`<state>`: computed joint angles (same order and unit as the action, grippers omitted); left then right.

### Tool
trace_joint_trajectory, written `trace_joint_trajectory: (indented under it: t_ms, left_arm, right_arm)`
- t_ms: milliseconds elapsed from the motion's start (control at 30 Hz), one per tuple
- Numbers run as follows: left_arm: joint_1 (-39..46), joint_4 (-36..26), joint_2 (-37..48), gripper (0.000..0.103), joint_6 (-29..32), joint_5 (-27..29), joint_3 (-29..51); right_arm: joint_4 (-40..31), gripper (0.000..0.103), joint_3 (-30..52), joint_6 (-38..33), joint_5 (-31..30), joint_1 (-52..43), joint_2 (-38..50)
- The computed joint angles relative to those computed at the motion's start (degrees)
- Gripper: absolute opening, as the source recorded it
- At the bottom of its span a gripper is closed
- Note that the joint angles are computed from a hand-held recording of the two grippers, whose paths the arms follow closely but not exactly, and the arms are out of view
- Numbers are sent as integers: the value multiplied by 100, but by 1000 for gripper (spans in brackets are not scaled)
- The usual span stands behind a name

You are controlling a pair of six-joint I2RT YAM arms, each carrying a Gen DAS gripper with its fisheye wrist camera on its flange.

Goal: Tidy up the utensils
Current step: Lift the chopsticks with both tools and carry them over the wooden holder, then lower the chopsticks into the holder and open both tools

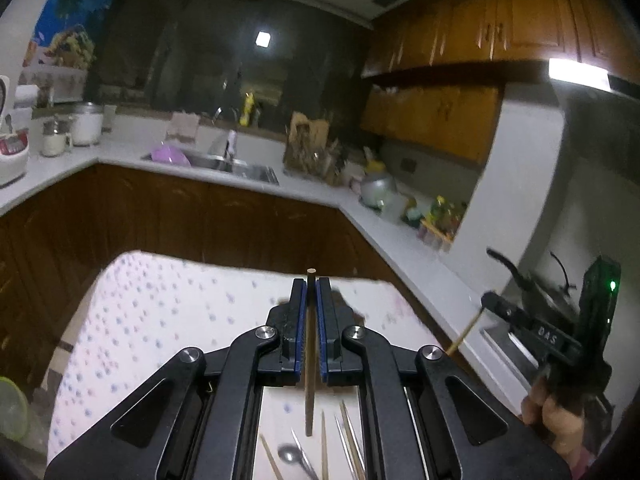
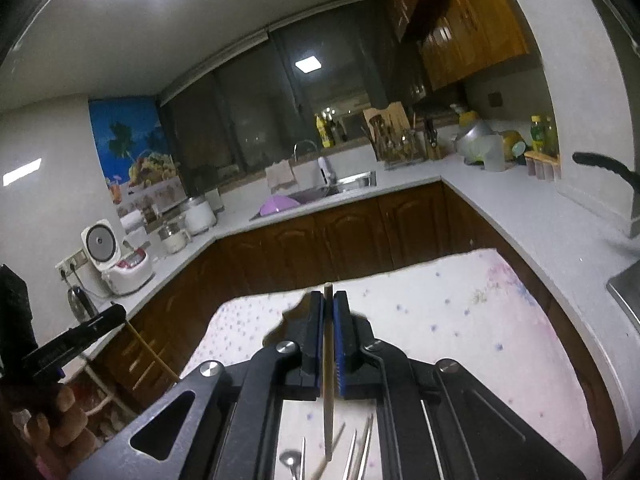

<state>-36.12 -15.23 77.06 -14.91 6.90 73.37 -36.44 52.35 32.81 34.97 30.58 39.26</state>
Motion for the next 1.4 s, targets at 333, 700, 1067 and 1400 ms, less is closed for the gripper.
trace_joint_trajectory:
  t_ms: [333, 700, 1067, 1400]
  left_arm:
    - [184, 273, 1292, 4, -71, -365, 1656]
    - [179, 903, 2660, 4, -383, -720, 2395]
    - [141, 1900, 3285, 4, -786, -606, 1717]
    - [-35, 1851, 3520, 5, -328, -715, 1649]
  right_arm:
    - [1428, 5, 324, -831, -1357, -1789, 868]
    - [2958, 5, -217, -993, -1895, -2482, 1818]
    - [4088, 5, -1134, -690, -2202, -2760, 2325]
    - [4027, 5, -1188, -677, -2163, -2762, 2311]
